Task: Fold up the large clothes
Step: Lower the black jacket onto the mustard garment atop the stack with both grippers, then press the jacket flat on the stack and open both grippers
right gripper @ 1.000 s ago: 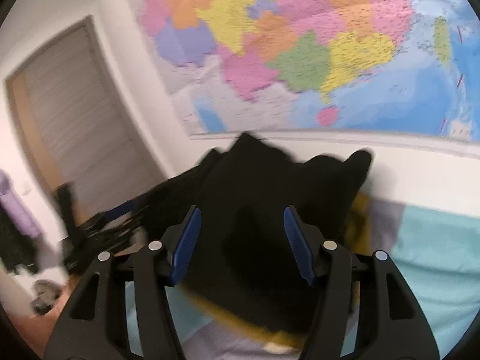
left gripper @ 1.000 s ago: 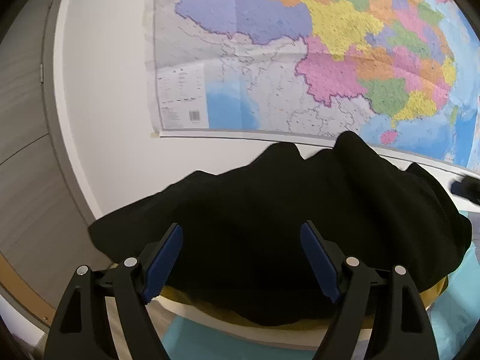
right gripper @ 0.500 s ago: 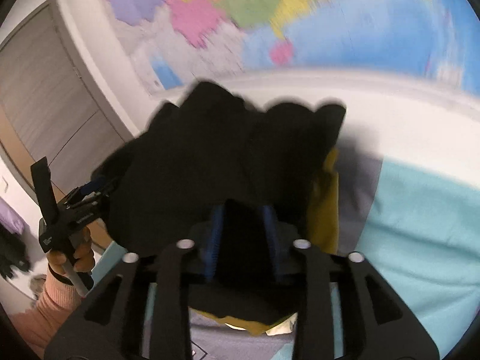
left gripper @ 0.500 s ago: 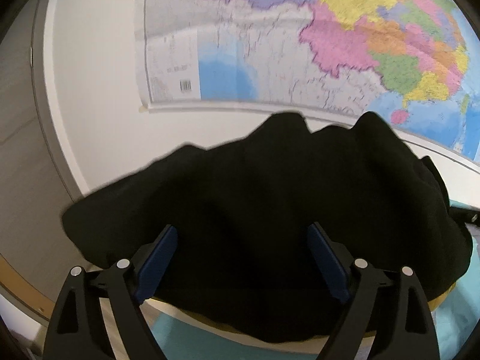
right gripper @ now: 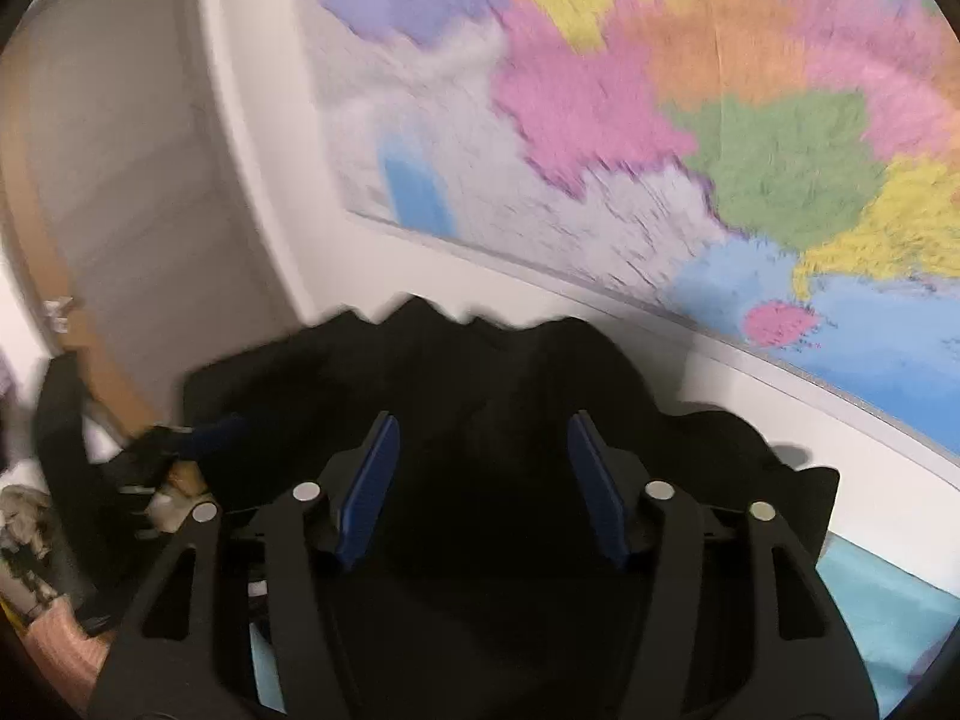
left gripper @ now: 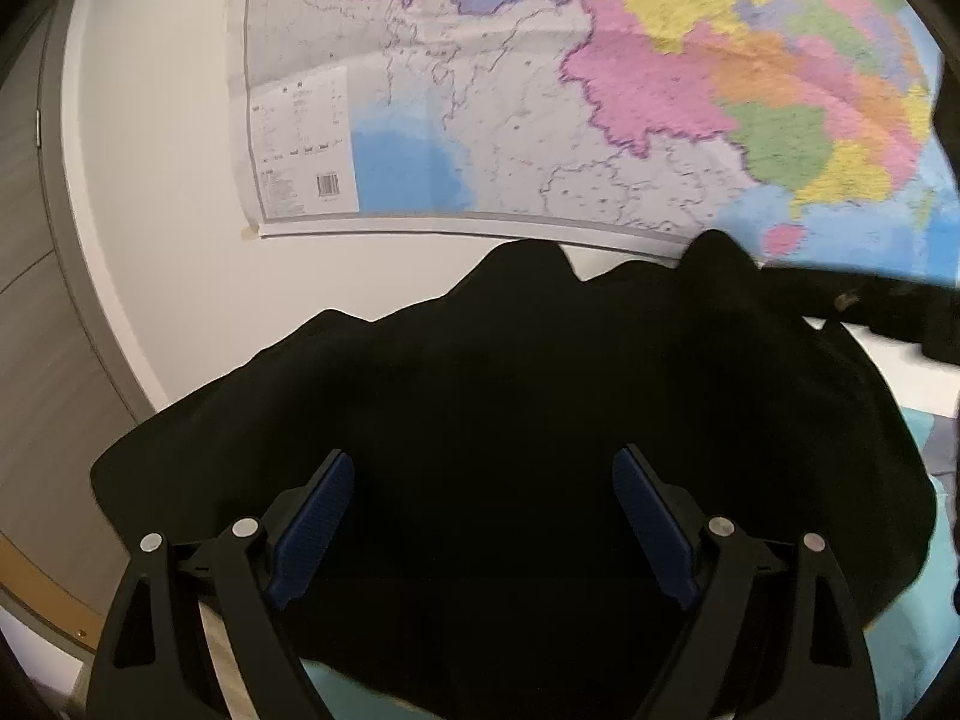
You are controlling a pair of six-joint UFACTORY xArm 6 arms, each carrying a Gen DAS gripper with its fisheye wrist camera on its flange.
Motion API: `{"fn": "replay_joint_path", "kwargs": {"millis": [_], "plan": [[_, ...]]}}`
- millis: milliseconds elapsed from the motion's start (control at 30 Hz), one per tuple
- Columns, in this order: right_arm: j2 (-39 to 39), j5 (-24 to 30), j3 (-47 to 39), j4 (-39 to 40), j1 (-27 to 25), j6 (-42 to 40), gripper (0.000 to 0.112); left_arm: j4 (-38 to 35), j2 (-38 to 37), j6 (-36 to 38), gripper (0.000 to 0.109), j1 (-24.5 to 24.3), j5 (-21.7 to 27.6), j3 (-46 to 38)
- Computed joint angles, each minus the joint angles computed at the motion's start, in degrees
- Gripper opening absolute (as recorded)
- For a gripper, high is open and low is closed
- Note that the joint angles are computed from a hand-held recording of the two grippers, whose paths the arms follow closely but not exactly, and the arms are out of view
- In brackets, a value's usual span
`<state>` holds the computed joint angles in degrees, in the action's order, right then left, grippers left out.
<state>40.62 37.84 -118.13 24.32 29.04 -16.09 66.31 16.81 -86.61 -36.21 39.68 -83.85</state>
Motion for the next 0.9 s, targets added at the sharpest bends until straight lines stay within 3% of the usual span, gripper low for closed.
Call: {"fn": "replay_joint_path", "kwargs": {"millis": [33, 100, 233, 400, 500, 567, 633, 733, 900], "plan": [[2.60, 3.02, -3.63, -3.48, -0.42, 3.27, 0.044, -1.90, 0.43, 1.27, 0.086, 0.77, -0.47, -0.74], [4.55, 6.41, -4.74, -3.23, -1.90, 5.43, 0.044, -2.80, 0.52, 2.24, 0.086, 1.81, -1.63, -1.39], [-0.24, 2.24, 4.48, 2.87, -3.13, 2.93, 0.044, -3.89, 0.97, 4.11, 0.084, 3.75, -1.59, -3.86], [-7.99, -4.90, 14.17, 9.87, -3.11, -3.38, 0.049, -9.79, 5.21, 13.88, 0.075, 4.65, -0.56, -11.20], [-10.28, -6.41, 16.46, 13.83, -2.52, -10.98, 0.045, -12.56, 9.84, 19.94, 0.069, 3.96, 5.46, -18.18], [-8.00, -2.89, 13.35, 7.99, -3.13, -6.17, 0.036, -17.04, 13.97, 25.69, 0.068, 4.25, 9.38, -23.86], [-5.03, 0.16, 10.56, 7.23, -4.29, -1.31, 0.040, -22.04, 16.51, 29.09, 0.068, 5.15, 11.15, -27.07], [-4.75, 0.54, 11.95, 13.13, -5.56, -2.53, 0.040, -23.80, 17.52, 29.29, 0.070, 5.76, 12.34, -27.81], [-11.81, -4.96, 20.72, 17.42, -5.37, -6.89, 0.044, -13.50, 10.56, 18.28, 0.077, 4.22, 9.80, -17.87]]}}
